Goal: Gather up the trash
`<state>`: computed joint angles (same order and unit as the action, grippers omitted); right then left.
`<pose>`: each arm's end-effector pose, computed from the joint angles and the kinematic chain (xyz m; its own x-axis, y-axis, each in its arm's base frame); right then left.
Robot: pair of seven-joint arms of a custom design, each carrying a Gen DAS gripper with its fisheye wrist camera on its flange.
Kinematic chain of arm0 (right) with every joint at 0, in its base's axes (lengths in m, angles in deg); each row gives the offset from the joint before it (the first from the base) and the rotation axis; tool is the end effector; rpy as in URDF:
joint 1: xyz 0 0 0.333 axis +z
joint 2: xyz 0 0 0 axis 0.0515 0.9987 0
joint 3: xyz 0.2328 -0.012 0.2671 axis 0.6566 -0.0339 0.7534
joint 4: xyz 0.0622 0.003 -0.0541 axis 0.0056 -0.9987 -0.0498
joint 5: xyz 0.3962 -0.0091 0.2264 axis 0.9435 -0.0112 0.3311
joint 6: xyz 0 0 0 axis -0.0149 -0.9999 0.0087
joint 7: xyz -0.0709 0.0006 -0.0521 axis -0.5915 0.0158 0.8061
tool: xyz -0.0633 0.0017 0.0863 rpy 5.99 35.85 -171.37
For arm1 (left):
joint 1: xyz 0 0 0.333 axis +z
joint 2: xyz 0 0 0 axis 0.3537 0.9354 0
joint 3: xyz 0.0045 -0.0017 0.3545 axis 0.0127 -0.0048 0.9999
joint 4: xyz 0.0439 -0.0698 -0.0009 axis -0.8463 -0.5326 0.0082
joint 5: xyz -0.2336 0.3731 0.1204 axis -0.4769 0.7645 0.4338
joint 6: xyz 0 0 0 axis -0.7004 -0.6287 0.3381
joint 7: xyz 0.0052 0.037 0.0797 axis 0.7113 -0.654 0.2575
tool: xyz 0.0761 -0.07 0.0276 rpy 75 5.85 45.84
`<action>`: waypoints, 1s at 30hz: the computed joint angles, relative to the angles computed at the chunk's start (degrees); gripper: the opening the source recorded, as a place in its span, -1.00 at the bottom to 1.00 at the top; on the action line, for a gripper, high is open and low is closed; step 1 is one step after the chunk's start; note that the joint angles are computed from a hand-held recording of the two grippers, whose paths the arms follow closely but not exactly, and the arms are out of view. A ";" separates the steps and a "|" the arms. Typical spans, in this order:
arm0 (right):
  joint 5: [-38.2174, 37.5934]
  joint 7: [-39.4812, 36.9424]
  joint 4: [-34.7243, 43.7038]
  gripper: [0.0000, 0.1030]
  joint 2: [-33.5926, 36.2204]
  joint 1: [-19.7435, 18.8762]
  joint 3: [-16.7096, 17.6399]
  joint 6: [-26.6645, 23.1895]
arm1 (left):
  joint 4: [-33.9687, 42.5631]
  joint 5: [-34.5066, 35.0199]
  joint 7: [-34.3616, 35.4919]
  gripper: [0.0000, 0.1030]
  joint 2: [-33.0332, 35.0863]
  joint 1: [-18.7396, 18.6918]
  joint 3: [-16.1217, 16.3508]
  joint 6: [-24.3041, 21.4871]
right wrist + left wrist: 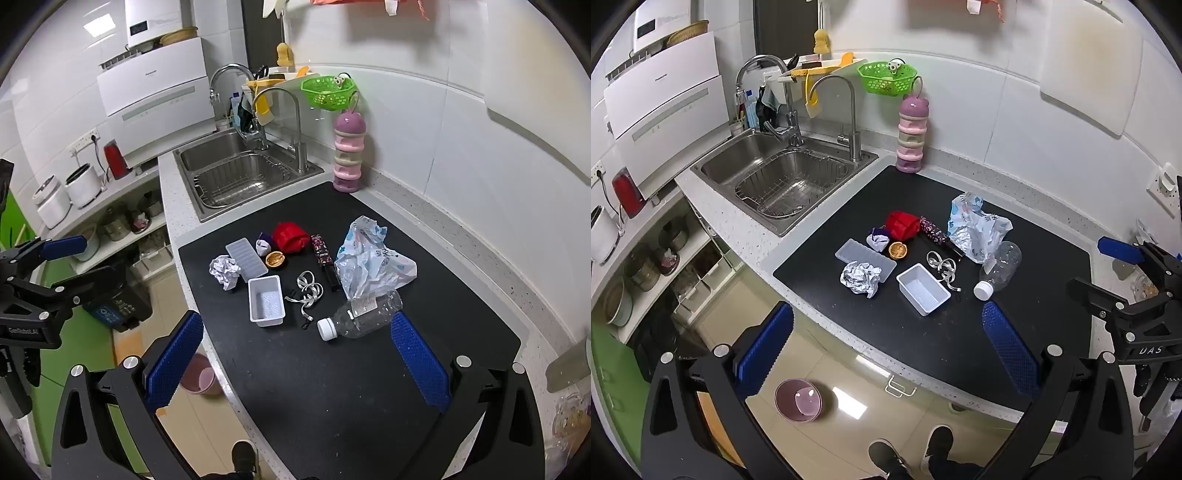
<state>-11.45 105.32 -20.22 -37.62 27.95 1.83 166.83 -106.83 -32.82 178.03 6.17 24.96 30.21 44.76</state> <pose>0.4854 0.2578 0.9946 0.0905 -0.9938 -0.0642 -0.7376 -0.0236 -0.6748 0.5413 -0.0363 1.0073 -0.3360 -0.9416 0.0214 -0.7175 0.2411 -0.6535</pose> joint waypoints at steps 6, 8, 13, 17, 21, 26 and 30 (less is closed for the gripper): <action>-0.09 0.16 0.10 0.89 0.10 0.03 -0.02 0.04 | -0.65 -0.06 0.25 0.95 -0.49 -0.08 -0.04 0.41; -0.11 0.16 0.28 0.89 0.23 0.07 -0.03 0.00 | -1.24 -0.06 0.38 0.95 -0.92 -0.20 -0.02 0.71; -0.08 -0.04 -0.02 0.89 0.05 0.01 -0.13 0.20 | 0.74 -0.27 -0.31 0.95 0.40 0.07 -0.02 -0.54; -0.06 -0.08 0.23 0.89 0.21 -0.03 -0.14 0.04 | 0.77 -0.24 -0.42 0.95 0.43 0.12 -0.10 -0.59; 0.01 -0.14 0.13 0.89 0.17 -0.07 -0.18 0.15 | 0.87 -0.23 -0.40 0.95 0.48 0.14 -0.14 -0.64; 0.08 -0.15 -0.07 0.89 0.06 -0.13 -0.16 0.30 | 0.92 -0.12 -0.41 0.95 0.52 0.12 -0.16 -0.67; 0.11 -0.12 -0.09 0.89 0.09 -0.17 -0.14 0.27 | 0.98 -0.13 -0.43 0.95 0.55 0.13 -0.17 -0.73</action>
<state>-11.34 105.20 -20.30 -37.53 27.78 1.68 167.09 -105.85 -32.94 177.60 6.72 25.09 30.05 44.03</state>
